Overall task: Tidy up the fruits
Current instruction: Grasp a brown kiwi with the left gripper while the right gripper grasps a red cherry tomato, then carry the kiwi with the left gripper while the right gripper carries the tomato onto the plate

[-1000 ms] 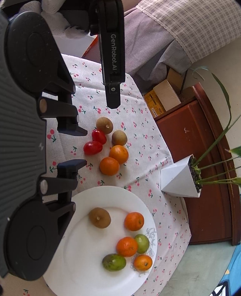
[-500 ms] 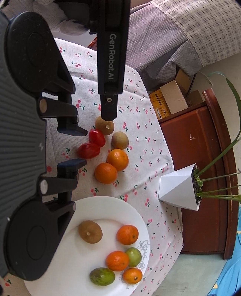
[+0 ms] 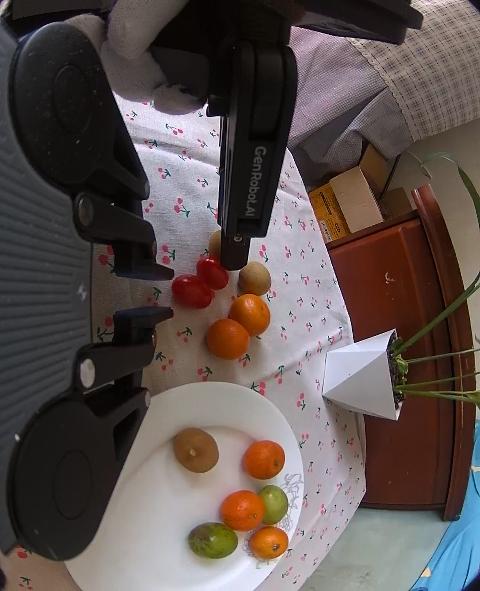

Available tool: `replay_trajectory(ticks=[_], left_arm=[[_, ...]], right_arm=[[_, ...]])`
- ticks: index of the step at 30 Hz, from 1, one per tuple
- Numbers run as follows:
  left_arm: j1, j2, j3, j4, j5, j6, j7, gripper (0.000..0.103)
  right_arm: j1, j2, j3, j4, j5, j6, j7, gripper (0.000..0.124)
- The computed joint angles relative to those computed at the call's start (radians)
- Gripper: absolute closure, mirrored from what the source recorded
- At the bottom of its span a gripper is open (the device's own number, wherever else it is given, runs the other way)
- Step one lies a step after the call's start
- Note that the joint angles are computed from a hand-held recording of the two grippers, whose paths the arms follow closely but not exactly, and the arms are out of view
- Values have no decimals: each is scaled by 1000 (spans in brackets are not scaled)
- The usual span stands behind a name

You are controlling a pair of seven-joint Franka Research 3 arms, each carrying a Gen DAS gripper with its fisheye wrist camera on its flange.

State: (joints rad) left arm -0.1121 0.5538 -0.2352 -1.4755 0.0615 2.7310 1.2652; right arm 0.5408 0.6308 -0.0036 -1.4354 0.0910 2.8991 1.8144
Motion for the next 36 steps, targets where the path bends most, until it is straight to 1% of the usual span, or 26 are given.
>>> replay_trajectory(ticks=[4,7,8,10,12,18,21,23,27,31,36], left_arm=[[-2,10,0,8,-1,14,-11,70],[15,11,-19,4,-23,20,1,75],[16,9,-18,2,-26,19,-3,78],[14,5,-12,-5,-28,23,-13,78],[11,1,-4,-11,-22,29,-23,78],[24,6,-22,-6,-32,13,5,77],[17,9,-18,-2,-28,9,10,77],[9,8,-10,-6,-16,17,12,78],[5,2,-6,-16,-4,28,14,78],[-11,-10,16,-29,21,34,-16,78],[4,-32,0,-55,16,58,-11,78]], right_arm=[[1,-1,-3,-5,12,18,17,105],[-14,6,19,6,30,22,8,102],[-15,11,21,13,34,23,8,100],[-9,21,17,29,33,26,6,96],[6,33,-1,48,24,21,16,95],[62,70,-82,99,-42,-11,95,95],[51,77,-71,104,-54,3,96,96],[45,78,-66,104,-56,6,95,102],[21,66,-33,95,-36,-2,81,103],[16,49,-25,72,-31,4,64,103],[10,20,-21,31,-15,25,63,103]])
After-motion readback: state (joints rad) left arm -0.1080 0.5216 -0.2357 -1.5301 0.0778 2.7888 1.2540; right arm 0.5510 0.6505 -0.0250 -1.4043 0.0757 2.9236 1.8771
